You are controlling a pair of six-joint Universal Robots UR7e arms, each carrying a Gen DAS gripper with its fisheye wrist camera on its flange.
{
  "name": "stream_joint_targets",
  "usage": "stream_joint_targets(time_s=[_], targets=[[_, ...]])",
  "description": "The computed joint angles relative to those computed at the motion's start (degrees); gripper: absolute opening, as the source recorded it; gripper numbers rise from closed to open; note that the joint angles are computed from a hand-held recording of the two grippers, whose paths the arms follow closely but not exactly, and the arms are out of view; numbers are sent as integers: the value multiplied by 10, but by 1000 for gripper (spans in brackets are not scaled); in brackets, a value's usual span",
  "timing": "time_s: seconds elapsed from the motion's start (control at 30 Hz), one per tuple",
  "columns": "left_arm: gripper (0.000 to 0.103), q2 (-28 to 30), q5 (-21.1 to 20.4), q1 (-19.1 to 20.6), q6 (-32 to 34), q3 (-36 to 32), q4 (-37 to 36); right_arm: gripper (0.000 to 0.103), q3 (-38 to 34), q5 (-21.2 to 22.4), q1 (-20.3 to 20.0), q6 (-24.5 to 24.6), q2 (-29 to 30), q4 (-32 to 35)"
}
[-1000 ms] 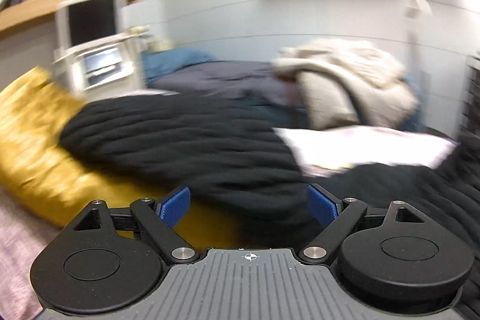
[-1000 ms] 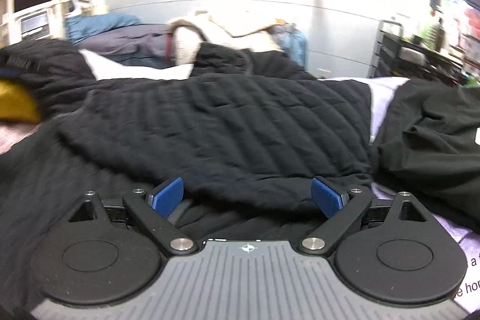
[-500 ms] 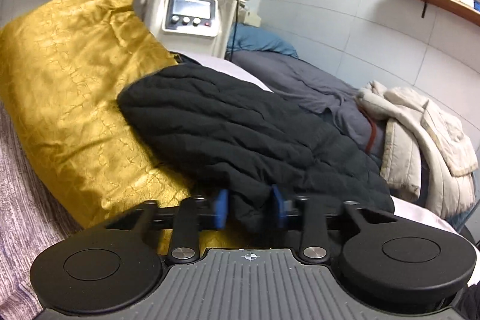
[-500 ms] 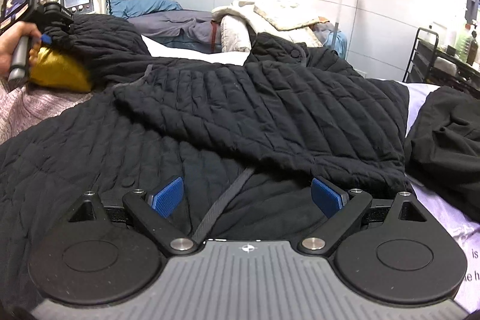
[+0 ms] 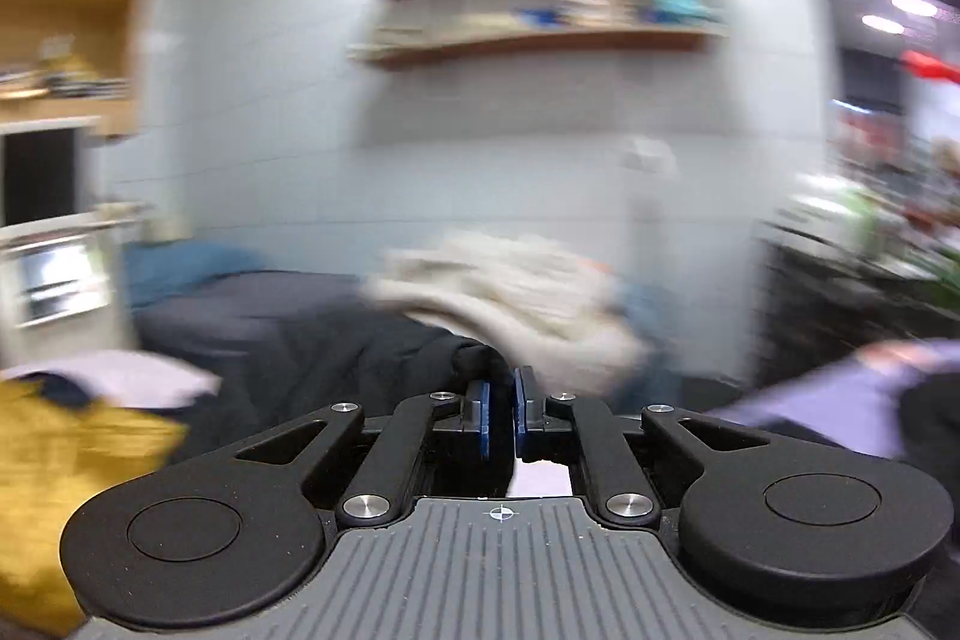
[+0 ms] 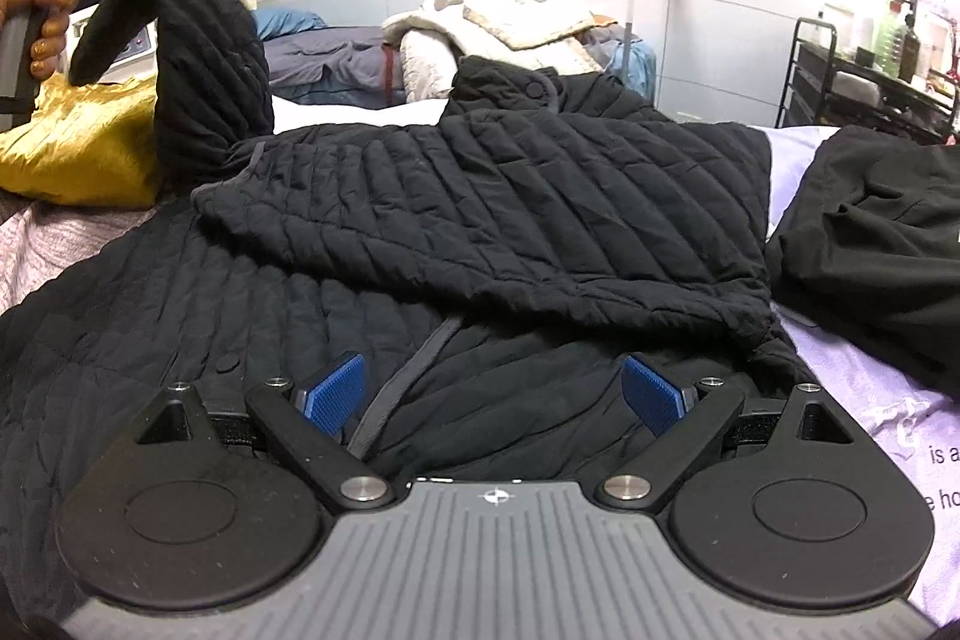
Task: Fold large clothes
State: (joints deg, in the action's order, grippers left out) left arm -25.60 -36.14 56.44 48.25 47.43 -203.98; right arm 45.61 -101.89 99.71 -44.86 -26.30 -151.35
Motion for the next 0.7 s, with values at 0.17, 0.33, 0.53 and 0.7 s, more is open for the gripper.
stream_joint_targets(time_s=[0.17,0.33,0.53,0.7], targets=[[48,35,6,3,-110,29,192,93,1,-11,-3,10,-4,-6],[63,47,51,21,-253,35,378,93,-2,-23,-7,19,-7,-13],[103,1,6,15,-251,102,368,93,-35,-23,-12,59,5,-1],[103,-28,23,-14,-223,184,244,93,-69,-13,-10,71,24,17]])
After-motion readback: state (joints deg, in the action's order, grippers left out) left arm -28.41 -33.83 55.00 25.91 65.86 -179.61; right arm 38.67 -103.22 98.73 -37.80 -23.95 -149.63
